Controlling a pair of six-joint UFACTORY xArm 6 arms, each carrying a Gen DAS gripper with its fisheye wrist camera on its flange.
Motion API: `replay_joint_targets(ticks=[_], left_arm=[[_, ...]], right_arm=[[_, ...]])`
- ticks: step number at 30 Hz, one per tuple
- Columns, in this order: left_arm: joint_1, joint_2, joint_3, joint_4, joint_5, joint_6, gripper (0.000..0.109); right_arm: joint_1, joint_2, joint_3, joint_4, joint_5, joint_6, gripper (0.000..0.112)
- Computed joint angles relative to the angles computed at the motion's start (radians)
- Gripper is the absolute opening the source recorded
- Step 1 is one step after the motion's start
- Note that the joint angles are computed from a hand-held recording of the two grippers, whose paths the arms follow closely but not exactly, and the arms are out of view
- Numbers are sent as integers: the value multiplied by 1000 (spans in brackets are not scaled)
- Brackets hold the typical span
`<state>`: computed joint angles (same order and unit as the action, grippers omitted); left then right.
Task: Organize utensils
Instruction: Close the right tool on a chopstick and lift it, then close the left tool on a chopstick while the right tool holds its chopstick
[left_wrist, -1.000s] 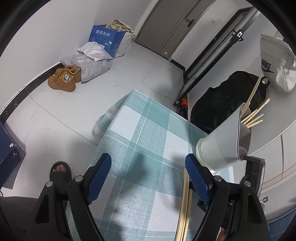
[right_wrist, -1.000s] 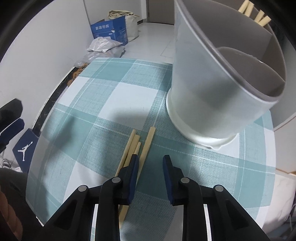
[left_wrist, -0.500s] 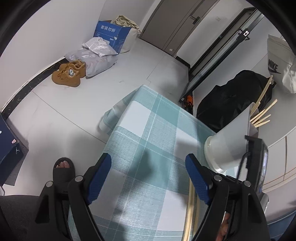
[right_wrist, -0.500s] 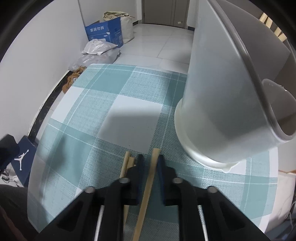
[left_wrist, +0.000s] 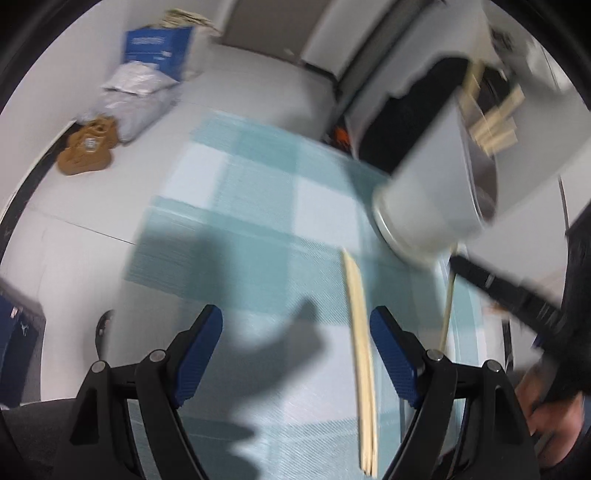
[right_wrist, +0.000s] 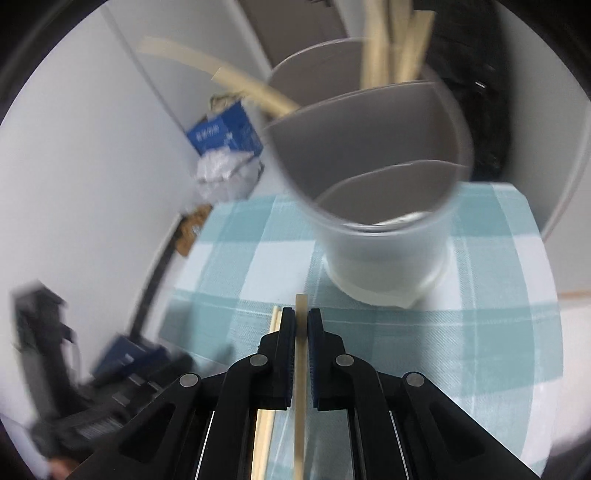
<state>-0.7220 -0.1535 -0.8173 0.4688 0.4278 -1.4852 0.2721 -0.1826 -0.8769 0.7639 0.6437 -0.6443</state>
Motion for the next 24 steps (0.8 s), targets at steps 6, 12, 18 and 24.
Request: replay_joint_targets(ticks=[6,12,18,24], left_arm=[[-70,84,-136,-21,170,115,79],[-103,156,-236,-65,358,179,78],[-121,167,-272,-58,453,158,79],[-114,249,-389,-109,561,252,79]], right_arm=[[-150,6,-17,166,147,-42,6],[-243,28,-8,245,220,-88,6],[-300,59,-28,303,267,-128,6],[-339,55,-43,315,305,-160,6]])
